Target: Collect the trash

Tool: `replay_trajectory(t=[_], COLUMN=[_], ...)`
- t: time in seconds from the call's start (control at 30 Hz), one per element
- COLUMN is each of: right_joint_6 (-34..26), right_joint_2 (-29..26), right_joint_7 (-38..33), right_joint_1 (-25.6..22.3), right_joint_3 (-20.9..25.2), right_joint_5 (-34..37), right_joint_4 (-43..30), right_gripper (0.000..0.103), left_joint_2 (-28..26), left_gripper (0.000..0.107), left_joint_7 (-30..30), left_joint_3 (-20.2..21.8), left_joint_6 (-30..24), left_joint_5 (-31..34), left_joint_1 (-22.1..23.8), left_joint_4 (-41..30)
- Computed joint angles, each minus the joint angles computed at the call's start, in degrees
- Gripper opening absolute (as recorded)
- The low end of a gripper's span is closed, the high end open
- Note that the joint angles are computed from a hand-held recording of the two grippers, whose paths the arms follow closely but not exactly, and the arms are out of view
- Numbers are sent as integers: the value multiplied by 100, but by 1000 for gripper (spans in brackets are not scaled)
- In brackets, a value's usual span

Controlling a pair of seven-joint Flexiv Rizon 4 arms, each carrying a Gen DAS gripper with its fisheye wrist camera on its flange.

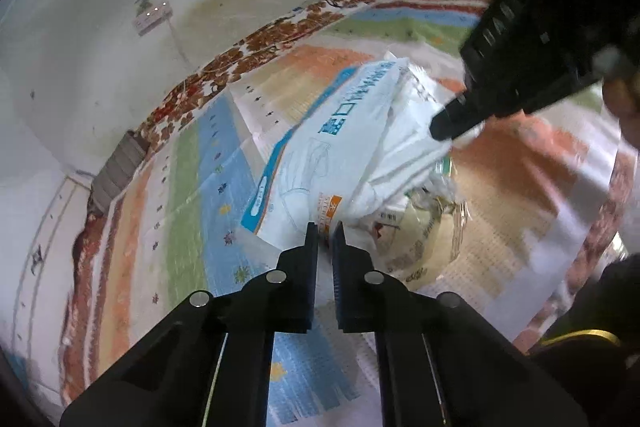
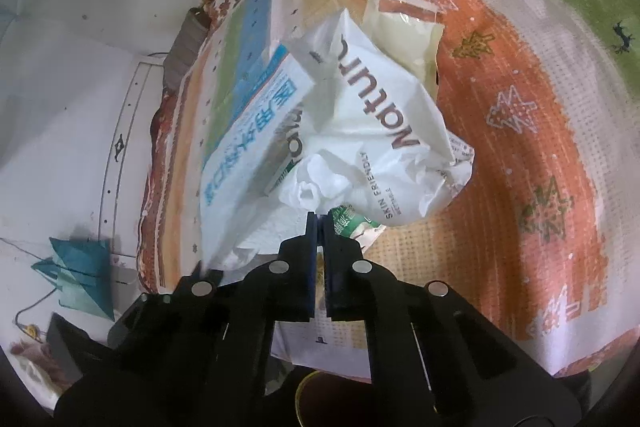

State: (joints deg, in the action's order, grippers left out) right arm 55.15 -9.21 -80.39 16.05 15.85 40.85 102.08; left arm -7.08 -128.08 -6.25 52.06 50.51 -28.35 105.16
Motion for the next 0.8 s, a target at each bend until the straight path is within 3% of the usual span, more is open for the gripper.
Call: replay_trajectory(t=[0.47,0.8], right_joint_6=[457,865], right_joint_2=[589,1088], right_joint_7=[-163,-43], right_joint_1=[319,606], right_joint_3=[-37,-81], right_joint_5=[-926,-2014], right_joint_4=[281,714], right_gripper=[1,1], left_joint_2=[826,1407], left_gripper=[0,0], left_joint_7=[-269,140], left_joint_3=[12,-141], left_joint_6=[645,1034], left_joint_5=[-1708,-3194], left_joint_1=[715,1011], left_joint_4=[580,1227])
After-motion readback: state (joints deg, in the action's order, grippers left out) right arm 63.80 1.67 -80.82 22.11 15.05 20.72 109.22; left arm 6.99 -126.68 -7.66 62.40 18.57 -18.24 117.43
